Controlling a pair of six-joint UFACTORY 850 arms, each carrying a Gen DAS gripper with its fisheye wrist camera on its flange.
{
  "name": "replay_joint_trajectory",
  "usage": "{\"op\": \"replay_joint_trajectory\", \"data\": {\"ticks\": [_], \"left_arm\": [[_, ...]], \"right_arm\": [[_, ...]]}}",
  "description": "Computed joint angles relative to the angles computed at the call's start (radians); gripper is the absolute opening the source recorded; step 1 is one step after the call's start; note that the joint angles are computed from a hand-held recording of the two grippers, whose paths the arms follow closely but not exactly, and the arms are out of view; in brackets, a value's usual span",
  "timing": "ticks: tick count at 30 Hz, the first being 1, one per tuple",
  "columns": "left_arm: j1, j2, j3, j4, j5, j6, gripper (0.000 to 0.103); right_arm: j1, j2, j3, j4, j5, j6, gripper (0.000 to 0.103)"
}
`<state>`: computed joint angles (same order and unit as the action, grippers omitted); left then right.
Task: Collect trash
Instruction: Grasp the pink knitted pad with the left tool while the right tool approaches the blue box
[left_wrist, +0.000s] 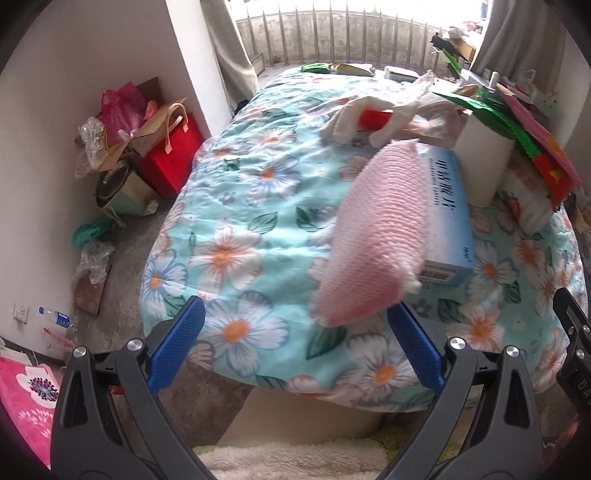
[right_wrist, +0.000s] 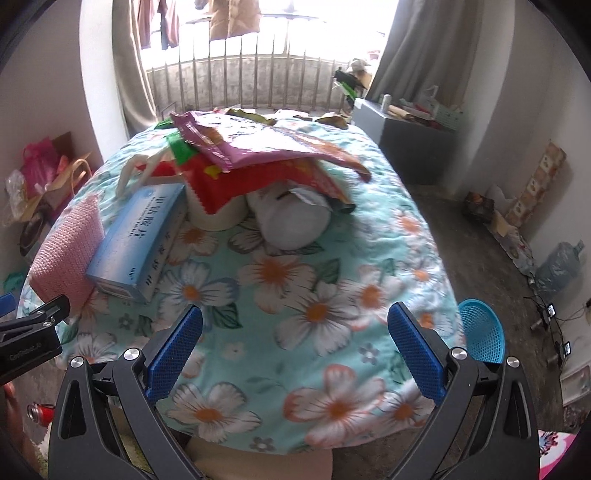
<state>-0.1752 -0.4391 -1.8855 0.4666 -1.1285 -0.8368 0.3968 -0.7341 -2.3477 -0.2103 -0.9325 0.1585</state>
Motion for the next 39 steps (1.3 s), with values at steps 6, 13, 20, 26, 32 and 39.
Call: {"op": "replay_joint_trajectory", "data": {"ticks": [6, 13, 20, 26, 32, 39], "left_arm": [[0.014, -0.003, 0.001, -0.006, 0.001, 0.0, 0.095], [0.018, -0.002, 0.002, 0.002, 0.01, 0.013, 0.095], [0.039, 0.092, 0.104, -0.024, 0.222, 0.146, 0.095], [0.09, 0.177, 0.233, -0.186, 0.483, 0.276, 0.095], [0.138, 0.211, 0.313, -0.547, 0.634, 0.553, 0.095], [0.103, 0.177, 0.304, -0.476, 0.63, 0.6, 0.095]], "right_arm": [[0.008, -0.041, -0.063, 0.01, -0.033, -0.021, 0.098], [0.011, -0.085, -0.133, 0.01, -0.066, -0.027, 0.098], [0.006, 0.004, 0.01, -0.011, 0.083, 0.023, 0.098], [-0.011, 0.132, 0.245, 0.026, 0.311, 0.017, 0.098], [-0.018, 0.095, 0.188, 0.043, 0.239, 0.025, 0.098], [-0.022, 0.04, 0.101, 0.039, 0.123, 0.025, 0.098]]}}
